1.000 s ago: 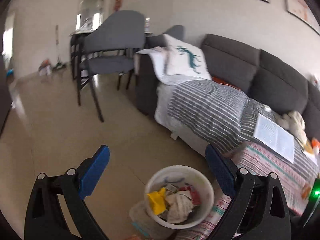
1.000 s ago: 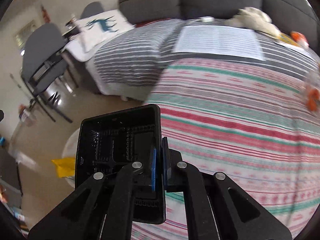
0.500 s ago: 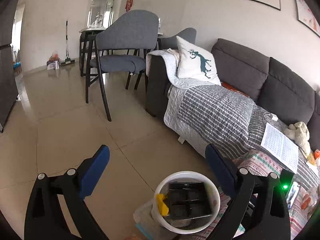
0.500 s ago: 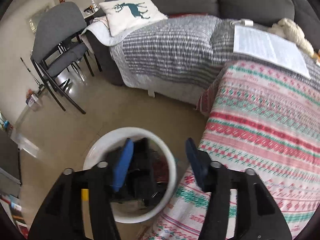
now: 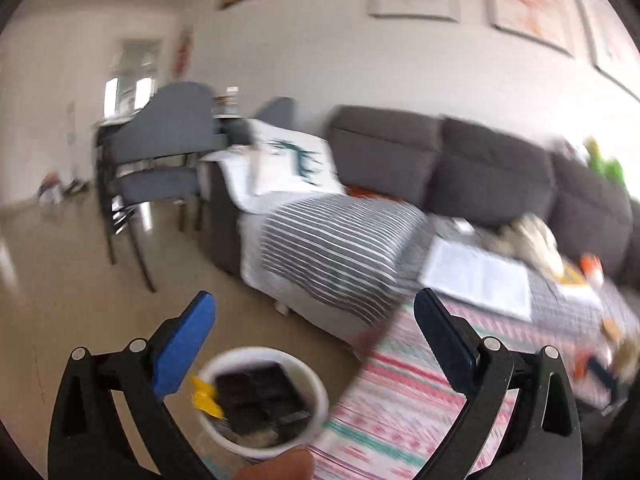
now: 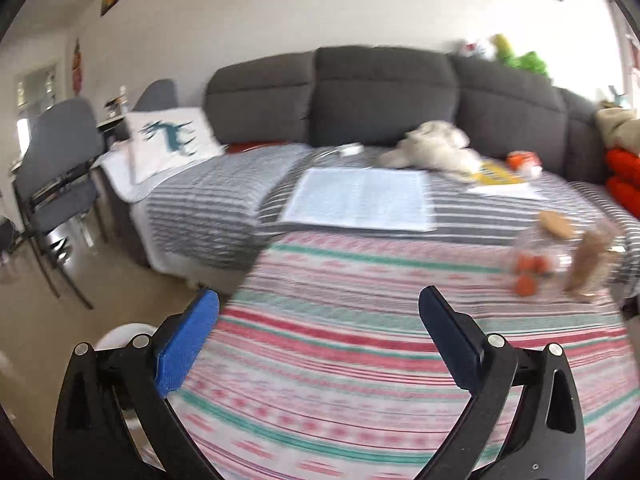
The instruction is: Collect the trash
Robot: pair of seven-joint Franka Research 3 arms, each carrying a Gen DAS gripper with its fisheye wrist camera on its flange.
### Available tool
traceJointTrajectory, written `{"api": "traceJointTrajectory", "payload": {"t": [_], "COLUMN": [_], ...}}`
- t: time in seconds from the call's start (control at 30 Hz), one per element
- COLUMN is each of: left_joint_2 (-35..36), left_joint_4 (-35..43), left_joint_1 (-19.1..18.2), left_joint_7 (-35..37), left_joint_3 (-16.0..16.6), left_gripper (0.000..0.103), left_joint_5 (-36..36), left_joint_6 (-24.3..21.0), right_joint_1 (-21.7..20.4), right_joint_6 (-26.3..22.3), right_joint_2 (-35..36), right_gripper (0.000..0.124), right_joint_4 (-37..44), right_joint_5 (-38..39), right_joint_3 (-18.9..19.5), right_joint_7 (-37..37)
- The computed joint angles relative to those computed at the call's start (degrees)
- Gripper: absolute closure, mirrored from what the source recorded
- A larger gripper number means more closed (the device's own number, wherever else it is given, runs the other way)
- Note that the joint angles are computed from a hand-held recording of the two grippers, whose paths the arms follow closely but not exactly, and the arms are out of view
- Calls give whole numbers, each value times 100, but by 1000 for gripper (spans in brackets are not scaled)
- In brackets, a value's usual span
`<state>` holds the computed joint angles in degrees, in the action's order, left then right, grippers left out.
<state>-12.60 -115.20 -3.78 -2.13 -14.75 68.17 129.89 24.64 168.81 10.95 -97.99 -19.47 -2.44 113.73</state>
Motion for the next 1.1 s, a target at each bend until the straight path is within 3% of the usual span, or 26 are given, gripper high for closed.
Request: {"api": "traceJointTrajectory", "payload": {"t": [0.2,0.33,0.43,0.5,0.57,0.73,1.1], "left_joint_2": [1002,1498,1885,2027,2129,2339,2315], "left_joint_4": [942,1395,1742,1868,1968,2157,2112], "left_joint_1": [-562,-944,-1242,-1394,-1479,-1564,-1632], "left_joint_7": [337,368,667,713,719,970,1073], "left_joint_3": [-232,-84,23,134,234,395,545], "left_gripper": [7,7,7,7,7,7,7], "left_joint_5": [274,32,69,133,100,-162,-313], "left_joint_6": [-234,-41,-113,-90,46,388,674], "right_joint_1": [-378,-712,-995,-944,-947,-1121,-1173], "right_joint_6": [250,582,620,588,598,595,603], "right_joint_2": [-593,-676,-578,-548,-547,-545,-587], "right_gripper": [28,28,28,28,28,28,28], "right_joint_4": [-721,-977,-1009,-971,-961,-991,-950], "right_joint_5": [-907,-1800,-1379,-1838,-2310,-2490,-3562], "right_joint_3": [-381,-511,-325,-472,-588,-514,-476], "right_joint_7": [841,1854,1647,2075,2561,2751,3621]}}
